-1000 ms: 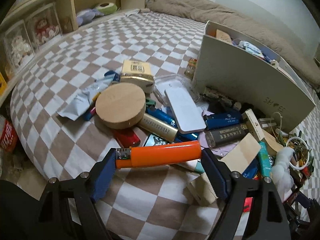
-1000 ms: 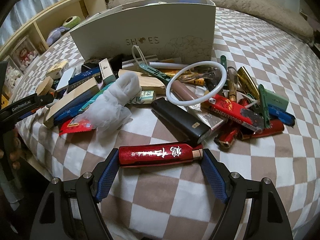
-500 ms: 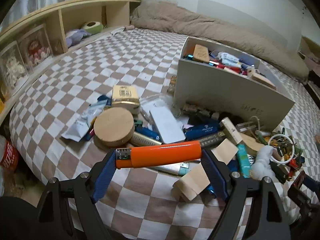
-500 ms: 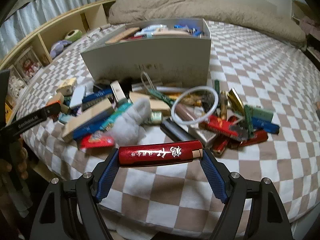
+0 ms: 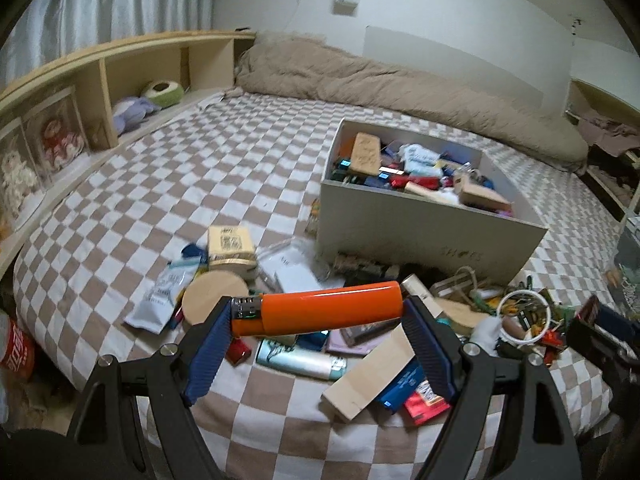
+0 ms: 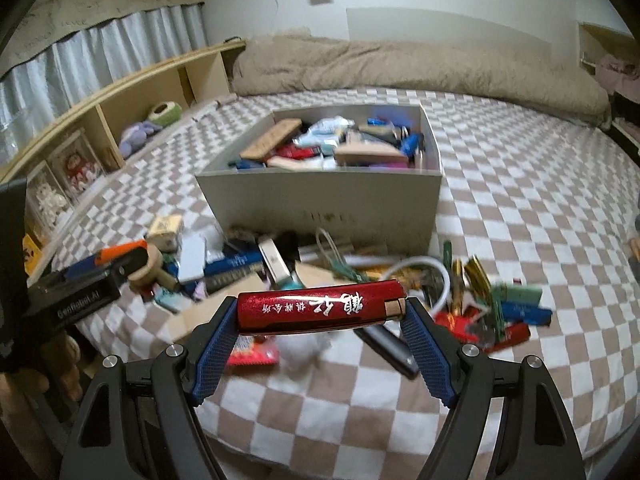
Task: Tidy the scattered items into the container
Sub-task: 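Lift the orange and red lighters and carry them over the shoe box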
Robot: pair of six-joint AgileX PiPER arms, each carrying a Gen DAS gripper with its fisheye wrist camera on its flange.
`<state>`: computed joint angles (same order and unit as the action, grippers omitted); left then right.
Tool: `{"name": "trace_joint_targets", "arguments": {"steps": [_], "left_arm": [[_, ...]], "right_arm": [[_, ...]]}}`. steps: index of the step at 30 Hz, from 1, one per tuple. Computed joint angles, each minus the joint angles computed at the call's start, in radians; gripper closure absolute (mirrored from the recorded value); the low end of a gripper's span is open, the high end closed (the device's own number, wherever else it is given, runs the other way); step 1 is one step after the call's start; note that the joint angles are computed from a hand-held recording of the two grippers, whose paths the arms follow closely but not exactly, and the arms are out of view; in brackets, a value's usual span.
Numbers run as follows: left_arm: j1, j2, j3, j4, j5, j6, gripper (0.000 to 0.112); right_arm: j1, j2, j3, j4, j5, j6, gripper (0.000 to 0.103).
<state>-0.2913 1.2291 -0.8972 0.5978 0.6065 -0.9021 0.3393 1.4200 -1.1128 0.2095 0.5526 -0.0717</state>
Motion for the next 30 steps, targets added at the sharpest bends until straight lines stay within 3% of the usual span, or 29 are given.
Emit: {"name": "trace_joint_targets", "arguments": {"steps": [17,21,25,30], "left_arm": [[0.096,0.173,-0.292,-0.268,-0.076,0.357,0.029],[0.136,0.263,-0.395,-0.404,-0.065,0.499,0.029],[0.125,0.338,-0.473,-0.341,-0.064,0.467,0.029],[0.133,0.438,-0.593,-0.394,-0.037,0.543,0.029]], "right_arm": [[-0.054,0.144,-0.253,0.048,-0.004,-0.045,0.022],[-0.075,0.223,-0.362,0.055,0.03,-0.053,0.022],[-0.101,0.324,-0.51,0.069,0.093,-0.055,0.022],[-0.12,0.463,-0.719,0.066,0.196,-0.03,0.022]]}}
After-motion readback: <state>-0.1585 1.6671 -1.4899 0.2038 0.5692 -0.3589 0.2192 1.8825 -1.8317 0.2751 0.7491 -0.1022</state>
